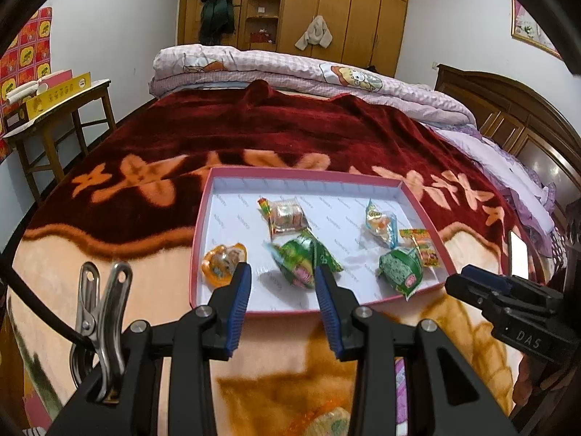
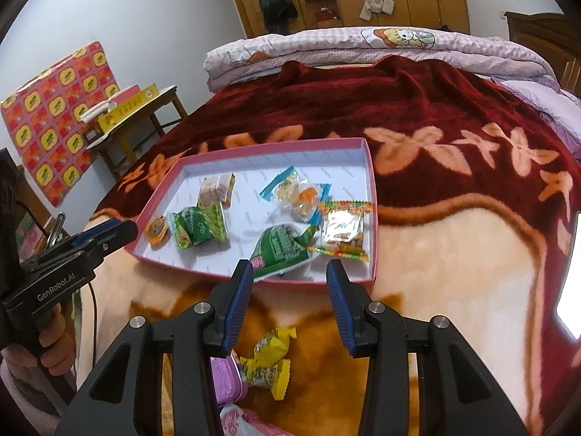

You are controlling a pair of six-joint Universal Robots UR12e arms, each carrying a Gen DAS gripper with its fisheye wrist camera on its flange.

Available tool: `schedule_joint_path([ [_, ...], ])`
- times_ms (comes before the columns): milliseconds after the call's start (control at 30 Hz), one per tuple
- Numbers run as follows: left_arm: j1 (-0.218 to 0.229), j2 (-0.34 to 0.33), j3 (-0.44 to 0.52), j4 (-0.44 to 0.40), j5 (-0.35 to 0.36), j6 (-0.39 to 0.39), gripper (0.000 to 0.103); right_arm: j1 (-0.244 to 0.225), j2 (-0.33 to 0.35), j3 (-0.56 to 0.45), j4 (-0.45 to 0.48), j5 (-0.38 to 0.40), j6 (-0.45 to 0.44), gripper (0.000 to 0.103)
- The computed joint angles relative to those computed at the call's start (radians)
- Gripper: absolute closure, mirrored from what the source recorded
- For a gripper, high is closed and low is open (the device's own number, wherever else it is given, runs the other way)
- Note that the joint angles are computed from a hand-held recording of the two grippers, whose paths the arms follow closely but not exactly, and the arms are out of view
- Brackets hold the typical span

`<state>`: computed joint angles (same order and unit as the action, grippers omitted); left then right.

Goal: Organize snacks
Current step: 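Open both tools to drop the jelly cup and gummy packet in the box, then move both tools back down toward the remaining snacks, then grasp a yellow wrapped candy with the right tool while the left tool grasps a yellow jelly cup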

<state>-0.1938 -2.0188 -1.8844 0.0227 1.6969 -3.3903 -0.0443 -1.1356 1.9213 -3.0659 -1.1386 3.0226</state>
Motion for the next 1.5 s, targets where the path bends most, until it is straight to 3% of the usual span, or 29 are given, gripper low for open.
schedule_joint_path([
  [633, -0.016, 0.016, -0.030, -0.030, -0.034, -0.005, 0.065, 0.002, -0.016, 0.039, 0.071, 0.010, -0.034, 0.060],
  [1233, -0.022, 0.006, -0.025, -0.049, -0.065, 0.010, 0.065, 0.016, 0.011, 0.025, 0.118, 0.007, -0.031, 0.073],
  [1500, -0.027, -0.002, -0.017, -0.070, -0.083, 0.024, 0.065, 0.012, 0.011, 0.040, 0.063, -0.002, -0.033, 0.080],
])
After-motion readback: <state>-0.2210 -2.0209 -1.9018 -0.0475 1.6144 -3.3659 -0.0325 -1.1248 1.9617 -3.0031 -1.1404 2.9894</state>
